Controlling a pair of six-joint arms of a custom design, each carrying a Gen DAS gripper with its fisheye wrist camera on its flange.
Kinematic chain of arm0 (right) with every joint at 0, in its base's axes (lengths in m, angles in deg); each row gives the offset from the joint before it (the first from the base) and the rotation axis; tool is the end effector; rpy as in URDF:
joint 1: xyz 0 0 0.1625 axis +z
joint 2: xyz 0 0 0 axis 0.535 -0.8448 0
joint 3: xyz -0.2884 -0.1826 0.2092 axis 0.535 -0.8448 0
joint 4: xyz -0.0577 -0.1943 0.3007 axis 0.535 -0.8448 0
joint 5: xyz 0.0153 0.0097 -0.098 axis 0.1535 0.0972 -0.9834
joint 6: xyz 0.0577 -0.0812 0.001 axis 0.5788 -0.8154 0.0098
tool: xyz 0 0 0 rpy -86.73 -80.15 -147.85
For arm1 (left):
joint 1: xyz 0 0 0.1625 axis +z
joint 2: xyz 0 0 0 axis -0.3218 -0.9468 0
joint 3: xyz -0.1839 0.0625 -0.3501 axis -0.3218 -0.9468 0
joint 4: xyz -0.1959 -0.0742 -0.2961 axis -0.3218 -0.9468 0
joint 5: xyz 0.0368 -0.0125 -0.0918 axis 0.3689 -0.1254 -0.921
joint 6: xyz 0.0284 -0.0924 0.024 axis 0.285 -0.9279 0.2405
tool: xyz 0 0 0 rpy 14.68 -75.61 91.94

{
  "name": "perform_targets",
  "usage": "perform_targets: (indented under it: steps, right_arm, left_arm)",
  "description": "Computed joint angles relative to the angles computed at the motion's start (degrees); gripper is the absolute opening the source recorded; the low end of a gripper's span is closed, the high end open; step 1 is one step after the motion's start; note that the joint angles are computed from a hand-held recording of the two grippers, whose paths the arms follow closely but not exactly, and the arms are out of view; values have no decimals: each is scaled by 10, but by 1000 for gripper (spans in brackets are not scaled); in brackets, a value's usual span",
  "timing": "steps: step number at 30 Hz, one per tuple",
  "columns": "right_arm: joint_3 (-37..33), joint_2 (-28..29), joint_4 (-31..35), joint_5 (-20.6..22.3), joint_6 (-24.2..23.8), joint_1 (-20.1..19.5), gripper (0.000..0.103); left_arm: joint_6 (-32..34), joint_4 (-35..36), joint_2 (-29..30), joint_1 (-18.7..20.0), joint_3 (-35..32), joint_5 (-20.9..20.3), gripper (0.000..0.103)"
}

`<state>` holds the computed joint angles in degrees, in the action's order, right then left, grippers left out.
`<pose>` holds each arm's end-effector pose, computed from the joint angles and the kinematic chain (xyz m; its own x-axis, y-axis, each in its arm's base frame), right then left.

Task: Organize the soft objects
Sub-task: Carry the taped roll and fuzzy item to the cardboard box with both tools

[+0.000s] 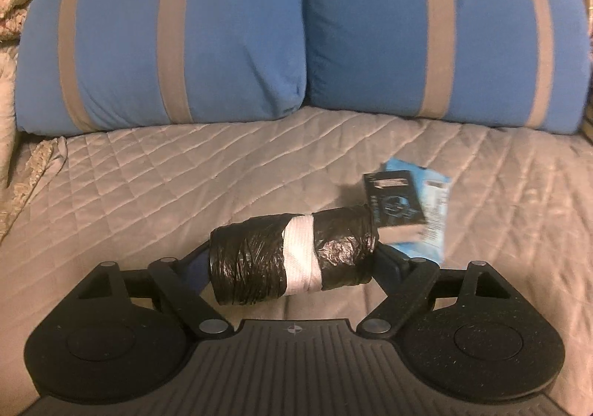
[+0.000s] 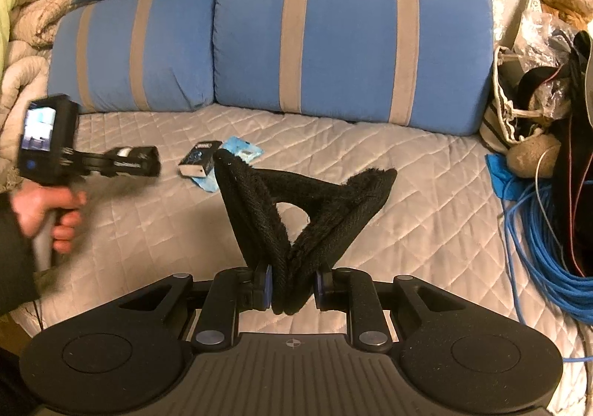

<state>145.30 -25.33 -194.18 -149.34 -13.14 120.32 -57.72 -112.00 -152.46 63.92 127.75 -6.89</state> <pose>0.4401 -0.1769 0.1297 -0.7416 0.2593 0.6188 -0.3213 0.6724 -0.6669 -0.1235 -0.4129 0.3370 -0.5776 0.4062 -0.7080 0.7591 0.5863 -0.2829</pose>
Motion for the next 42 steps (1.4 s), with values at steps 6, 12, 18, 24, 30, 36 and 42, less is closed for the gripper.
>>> perform_targets:
  steps: [6,12,18,24,30,36,42]
  right_arm:
    - [1,5,-14,22,-7,-2,23]
    - [0,15,-24,30,-20,5,23]
    - [3,24,-64,41,-42,12,23]
    - [-6,41,-79,51,-83,25,23]
    - [-19,46,-48,57,-38,52,23]
    - [-40,60,-8,72,1,81,23]
    - [-60,72,32,95,49,115,24]
  left_arm:
    - [-82,148,-90,-48,-3,-16,85]
    - [-138,273,-178,-96,-3,-30,85]
    - [-190,395,-257,-145,-10,-51,85]
    - [-208,498,-325,-184,-23,-94,85]
    - [-262,610,-378,-222,-45,-127,85]
    - [-353,744,-430,-300,-67,-135,85]
    - [-441,853,-465,-375,-88,-158,85]
